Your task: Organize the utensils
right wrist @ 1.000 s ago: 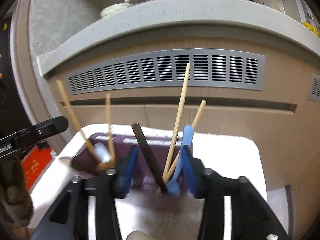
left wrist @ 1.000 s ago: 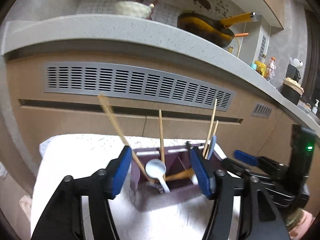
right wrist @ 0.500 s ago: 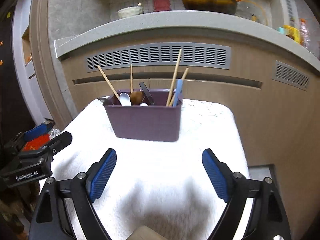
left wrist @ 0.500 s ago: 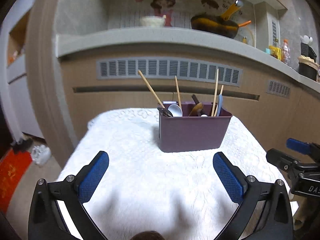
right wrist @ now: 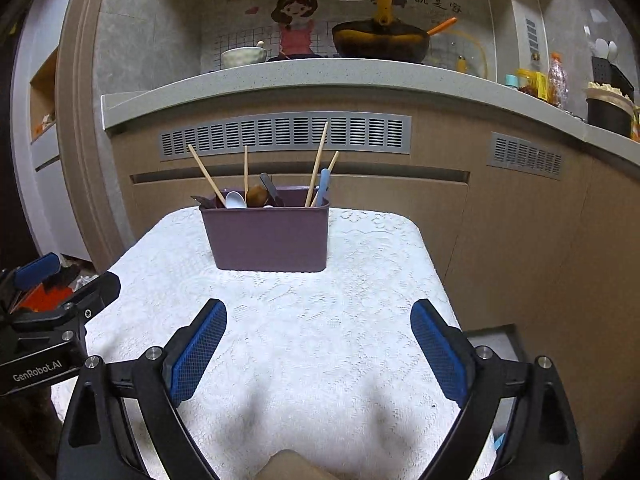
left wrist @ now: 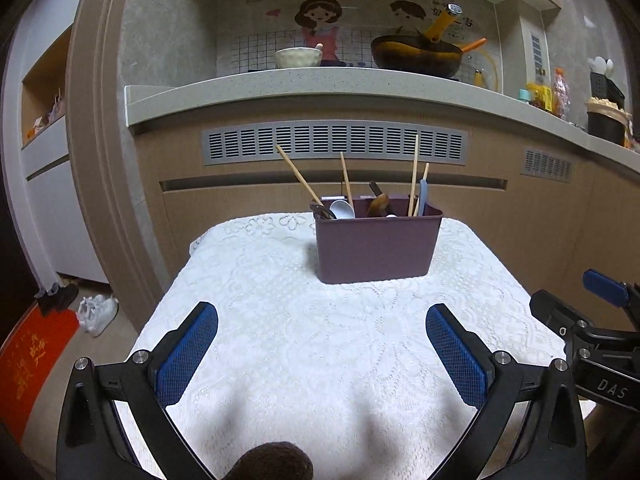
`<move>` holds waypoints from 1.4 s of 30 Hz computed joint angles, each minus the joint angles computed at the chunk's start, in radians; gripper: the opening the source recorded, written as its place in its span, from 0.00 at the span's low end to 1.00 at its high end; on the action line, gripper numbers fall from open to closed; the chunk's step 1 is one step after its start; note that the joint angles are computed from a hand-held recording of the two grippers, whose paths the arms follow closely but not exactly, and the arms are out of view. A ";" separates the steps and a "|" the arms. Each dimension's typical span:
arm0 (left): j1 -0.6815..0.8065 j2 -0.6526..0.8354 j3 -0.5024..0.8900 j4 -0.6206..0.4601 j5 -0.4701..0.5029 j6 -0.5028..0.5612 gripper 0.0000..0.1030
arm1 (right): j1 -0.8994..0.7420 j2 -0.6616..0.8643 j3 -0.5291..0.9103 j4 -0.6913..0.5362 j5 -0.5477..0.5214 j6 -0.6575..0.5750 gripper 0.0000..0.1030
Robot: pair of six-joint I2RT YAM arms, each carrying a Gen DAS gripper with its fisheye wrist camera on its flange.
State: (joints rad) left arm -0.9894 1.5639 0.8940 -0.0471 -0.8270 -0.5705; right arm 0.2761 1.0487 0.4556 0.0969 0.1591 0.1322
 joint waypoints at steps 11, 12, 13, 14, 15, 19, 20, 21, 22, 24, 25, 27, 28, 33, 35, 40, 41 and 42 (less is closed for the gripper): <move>-0.002 -0.003 0.004 -0.016 0.021 -0.001 1.00 | -0.022 0.017 0.007 -0.002 -0.032 0.001 0.89; -0.003 -0.002 0.005 -0.017 0.022 -0.001 1.00 | -0.024 0.020 0.009 -0.002 -0.036 -0.001 0.89; -0.002 -0.002 0.005 -0.016 0.024 0.001 1.00 | -0.024 0.021 0.010 -0.004 -0.037 0.000 0.89; -0.003 -0.002 0.005 -0.016 0.025 0.002 1.00 | -0.023 0.021 0.010 -0.003 -0.035 0.001 0.89; -0.002 -0.002 0.005 -0.016 0.027 0.003 1.00 | -0.024 0.022 0.010 -0.002 -0.036 0.000 0.89; -0.001 -0.002 0.009 -0.023 0.027 0.000 1.00 | -0.026 0.024 0.011 -0.003 -0.039 0.000 0.89; -0.001 0.000 0.010 -0.024 0.028 0.000 1.00 | -0.024 0.024 0.010 -0.003 -0.038 0.002 0.89; -0.001 0.000 0.010 -0.025 0.027 -0.001 1.00 | -0.024 0.023 0.009 -0.003 -0.038 0.004 0.89; 0.000 -0.001 0.009 -0.023 0.028 0.000 1.00 | -0.023 0.022 0.007 -0.004 -0.036 0.005 0.89; -0.001 0.001 0.011 -0.025 0.029 0.000 1.00 | -0.024 0.022 0.007 -0.003 -0.038 0.004 0.89; -0.001 0.001 0.011 -0.026 0.028 0.000 1.00 | -0.025 0.021 0.007 -0.004 -0.039 0.003 0.89; -0.001 0.001 0.011 -0.026 0.030 0.002 1.00 | -0.020 0.021 0.007 -0.004 -0.033 0.006 0.89; -0.001 0.002 0.011 -0.028 0.030 0.002 1.00 | -0.020 0.021 0.007 -0.004 -0.033 0.006 0.89; 0.000 0.001 0.008 -0.022 0.029 0.003 1.00 | -0.023 0.021 0.008 -0.005 -0.036 0.005 0.89; 0.000 0.004 0.009 -0.019 0.029 0.002 1.00 | -0.023 0.021 0.008 -0.005 -0.036 0.005 0.89; 0.001 0.005 0.009 -0.021 0.035 0.000 1.00 | -0.017 0.017 0.009 -0.010 -0.030 0.010 0.93; 0.000 0.007 0.010 -0.023 0.035 -0.002 1.00 | -0.015 0.014 0.007 -0.011 -0.028 0.012 0.95; 0.000 0.007 0.010 -0.024 0.036 -0.004 1.00 | -0.013 0.011 0.006 -0.012 -0.026 0.013 0.95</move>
